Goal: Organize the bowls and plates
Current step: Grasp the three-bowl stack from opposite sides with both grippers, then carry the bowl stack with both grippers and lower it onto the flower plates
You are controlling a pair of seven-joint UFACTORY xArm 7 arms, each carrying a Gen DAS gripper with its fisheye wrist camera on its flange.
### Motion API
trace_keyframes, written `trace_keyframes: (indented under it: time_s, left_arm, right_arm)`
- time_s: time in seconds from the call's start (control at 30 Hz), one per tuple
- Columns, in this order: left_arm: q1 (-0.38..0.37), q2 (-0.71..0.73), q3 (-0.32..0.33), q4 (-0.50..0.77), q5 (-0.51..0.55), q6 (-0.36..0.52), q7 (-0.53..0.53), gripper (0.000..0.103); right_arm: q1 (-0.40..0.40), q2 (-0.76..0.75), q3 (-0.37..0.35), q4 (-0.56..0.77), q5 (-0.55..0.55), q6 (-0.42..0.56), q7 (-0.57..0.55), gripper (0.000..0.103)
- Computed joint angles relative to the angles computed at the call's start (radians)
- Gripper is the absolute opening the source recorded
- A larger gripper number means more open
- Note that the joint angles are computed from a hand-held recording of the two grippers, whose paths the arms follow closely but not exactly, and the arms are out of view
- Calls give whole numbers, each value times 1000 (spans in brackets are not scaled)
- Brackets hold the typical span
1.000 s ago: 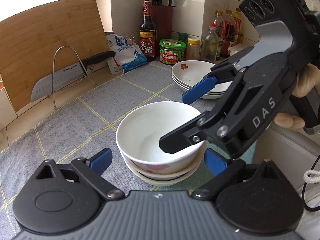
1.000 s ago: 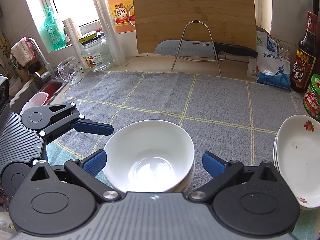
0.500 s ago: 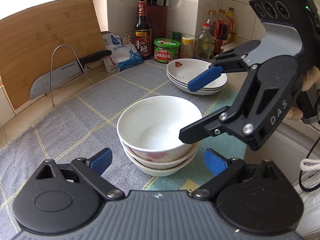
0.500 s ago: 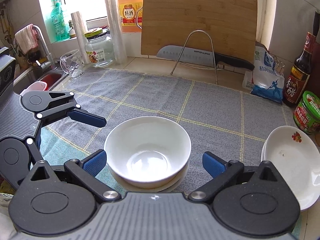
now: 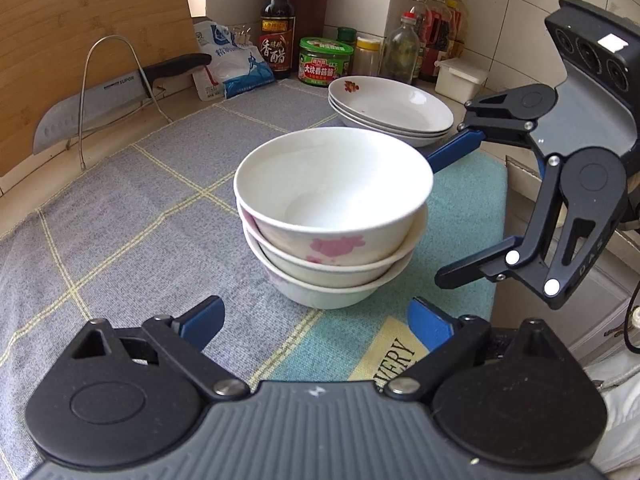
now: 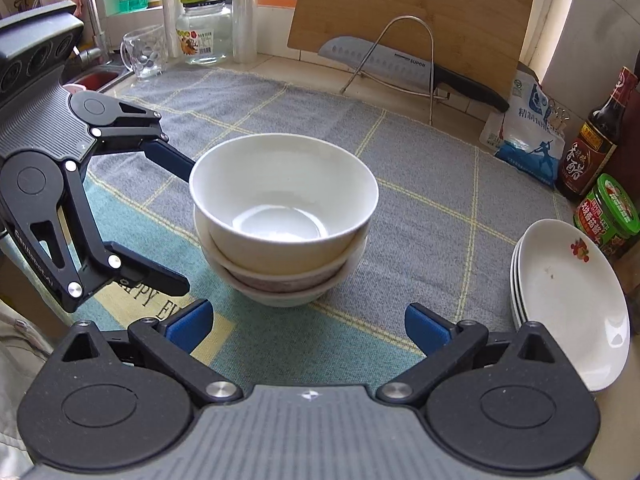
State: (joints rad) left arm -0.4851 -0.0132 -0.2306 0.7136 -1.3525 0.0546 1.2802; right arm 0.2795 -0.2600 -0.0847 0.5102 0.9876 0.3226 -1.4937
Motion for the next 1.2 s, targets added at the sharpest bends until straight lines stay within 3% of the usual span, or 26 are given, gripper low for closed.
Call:
trace_keyframes:
  time_s: [0.07, 0.13, 0.23, 0.3, 0.43, 0.53, 0.63, 1.2]
  left_arm:
    - [1, 9, -1, 3, 32, -2, -32, 98]
    - [1, 22, -7, 7, 75, -27, -72, 98]
    - [12, 41, -8, 9, 225, -46, -228, 97]
    - [23, 55, -2, 10, 359, -37, -347, 97]
    - [57, 83, -12, 22, 525, -19, -459, 97]
    - [98, 97, -39, 43, 551, 17, -451, 97]
    - [135, 97, -70, 57, 500, 49, -354, 96]
    - [158, 114, -33, 132, 428, 228, -86, 85]
  right_arm:
    - [19, 60, -31, 34, 39, 21, -82, 103]
    - [-24, 82, -3, 55, 64, 57, -128, 103]
    - [-42, 159, -28, 143, 64, 158, -232, 103]
    - [-81, 183, -6, 172, 66, 196, -263, 103]
    - [-148, 259, 18, 264, 7, 332, -295, 103]
    - [-194, 297, 44, 314, -31, 405, -305, 103]
    - [-236, 322, 75, 346, -48, 449, -322, 103]
    - [-302, 356, 115, 419, -134, 581, -358, 86]
